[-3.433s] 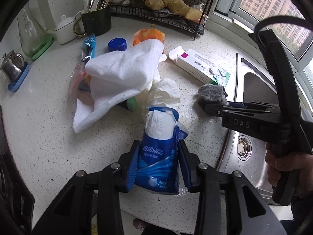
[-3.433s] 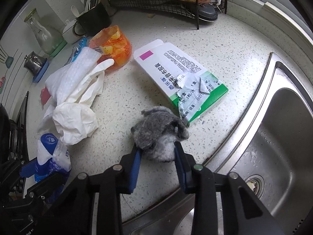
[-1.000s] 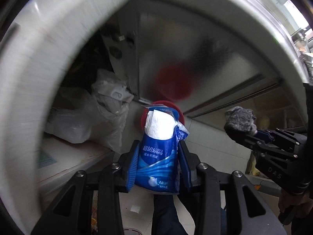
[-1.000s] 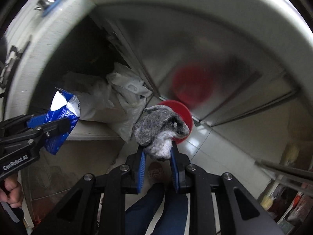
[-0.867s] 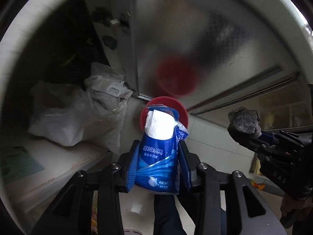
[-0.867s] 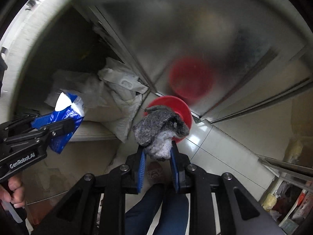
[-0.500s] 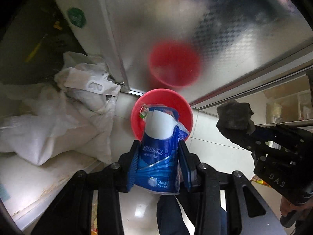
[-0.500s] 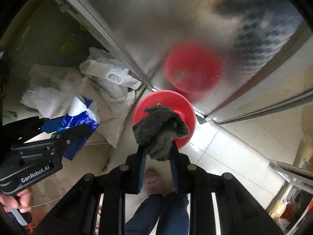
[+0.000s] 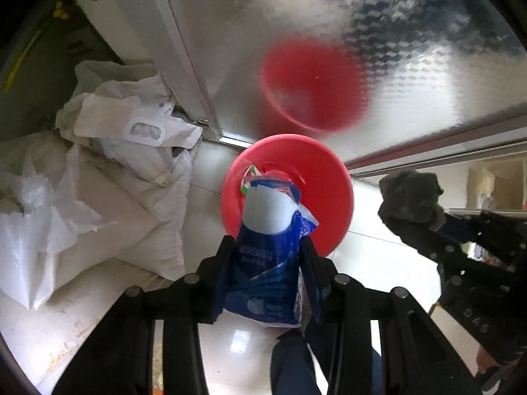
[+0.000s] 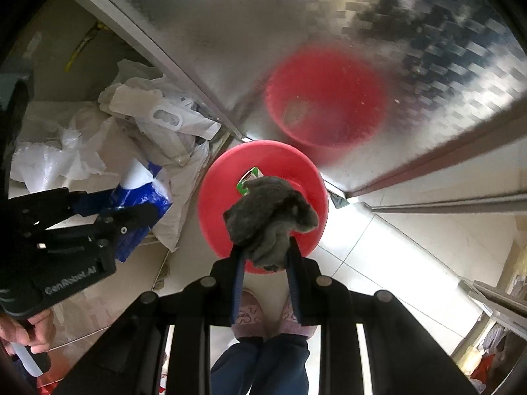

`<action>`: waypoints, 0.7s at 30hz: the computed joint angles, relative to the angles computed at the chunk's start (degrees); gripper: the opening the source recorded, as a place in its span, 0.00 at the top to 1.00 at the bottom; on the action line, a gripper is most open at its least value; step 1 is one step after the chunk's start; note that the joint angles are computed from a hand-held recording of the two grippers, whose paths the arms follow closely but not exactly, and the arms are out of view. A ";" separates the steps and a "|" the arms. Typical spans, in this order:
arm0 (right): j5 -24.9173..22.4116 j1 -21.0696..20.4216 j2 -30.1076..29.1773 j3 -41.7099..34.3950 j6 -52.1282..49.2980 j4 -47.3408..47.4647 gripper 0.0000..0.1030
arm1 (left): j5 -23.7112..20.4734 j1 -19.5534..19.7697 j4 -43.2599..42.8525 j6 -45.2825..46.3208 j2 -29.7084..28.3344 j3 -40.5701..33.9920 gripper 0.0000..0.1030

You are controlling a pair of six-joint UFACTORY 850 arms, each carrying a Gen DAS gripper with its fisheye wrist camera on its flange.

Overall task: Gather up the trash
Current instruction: 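Open both tools to drop the tissue pack and scrubber into the red bin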

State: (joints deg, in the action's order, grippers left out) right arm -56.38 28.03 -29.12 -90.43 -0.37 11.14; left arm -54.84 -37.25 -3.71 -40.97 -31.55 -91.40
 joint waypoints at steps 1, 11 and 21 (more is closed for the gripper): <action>0.08 0.03 -0.27 -0.18 -0.18 -0.01 0.79 | 0.24 0.12 -0.02 0.19 -0.05 0.21 0.65; 0.21 0.22 -0.12 0.51 0.02 -1.30 0.72 | 2.74 0.96 -1.93 0.68 0.39 2.36 0.63; 1.92 0.80 0.81 1.71 2.18 -3.17 0.53 | 4.21 0.75 -0.10 -0.67 1.32 3.45 0.27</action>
State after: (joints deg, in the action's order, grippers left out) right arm -54.46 28.83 -28.31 -88.73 1.80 7.97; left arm -50.62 -36.50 -3.81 -41.64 -30.24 -87.95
